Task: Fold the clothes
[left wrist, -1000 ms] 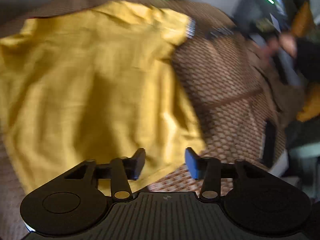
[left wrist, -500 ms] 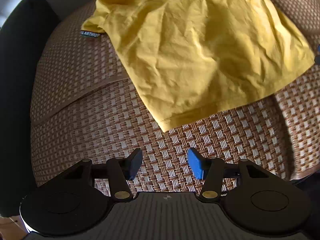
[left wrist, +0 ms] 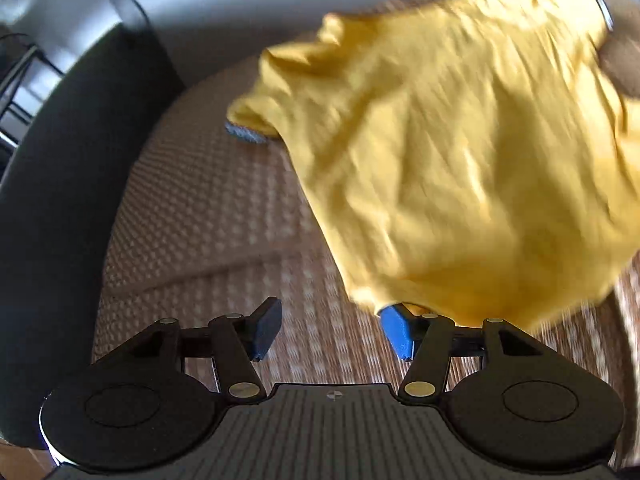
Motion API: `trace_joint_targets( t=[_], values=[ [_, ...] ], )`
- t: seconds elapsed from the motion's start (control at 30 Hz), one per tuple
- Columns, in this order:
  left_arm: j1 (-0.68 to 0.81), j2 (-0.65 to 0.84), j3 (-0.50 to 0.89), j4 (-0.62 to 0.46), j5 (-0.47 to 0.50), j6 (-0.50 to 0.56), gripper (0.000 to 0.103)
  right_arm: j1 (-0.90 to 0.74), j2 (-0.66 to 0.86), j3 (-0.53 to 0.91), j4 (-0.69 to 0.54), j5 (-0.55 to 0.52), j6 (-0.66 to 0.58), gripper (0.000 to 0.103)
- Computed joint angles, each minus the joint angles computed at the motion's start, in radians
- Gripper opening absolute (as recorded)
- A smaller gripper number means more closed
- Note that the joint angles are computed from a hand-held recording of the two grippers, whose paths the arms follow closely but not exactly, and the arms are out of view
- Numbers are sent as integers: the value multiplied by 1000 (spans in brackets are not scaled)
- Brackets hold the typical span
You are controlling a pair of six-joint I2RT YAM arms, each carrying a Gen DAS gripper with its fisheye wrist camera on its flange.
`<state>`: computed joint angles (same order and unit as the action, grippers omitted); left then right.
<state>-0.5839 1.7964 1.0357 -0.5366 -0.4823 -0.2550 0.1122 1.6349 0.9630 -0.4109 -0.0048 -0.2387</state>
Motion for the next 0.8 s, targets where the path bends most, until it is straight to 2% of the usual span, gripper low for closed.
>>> trace_joint_targets(
  t=[0.2,0.33,0.43,0.57,0.6,0.63,0.67,0.7,0.73,0.77,0.8],
  values=[
    [57,87,82,16,40,24,71,28,49,64,14,-7,11,39],
    [22,31,2,24,67,20,71,36,37,56,-9,-32,-2,39],
    [-7,10,-36,33,73,58,71,31,13,47,-56,-76,-17,39],
    [-32,15,-52,52,70,81,71,44,-7,15,-60,-82,-95,40],
    [-28,24,-44,54,78,77,68,47,-4,13,-54,-80,-109,40],
    [-19,30,-35,49,95,69,50,49,-1,14,-49,-79,-120,40],
    [-10,36,-25,45,113,60,39,48,7,24,-52,-84,-121,39],
    [-1,43,-16,40,130,52,8,47,16,36,-60,-90,-117,38],
    [9,48,-6,35,147,42,0,46,26,49,-68,-96,-113,32],
    [23,45,3,24,158,25,0,43,37,69,-93,-103,-104,8],
    [32,29,4,16,153,11,0,39,50,91,-123,-109,-92,3]
  ],
)
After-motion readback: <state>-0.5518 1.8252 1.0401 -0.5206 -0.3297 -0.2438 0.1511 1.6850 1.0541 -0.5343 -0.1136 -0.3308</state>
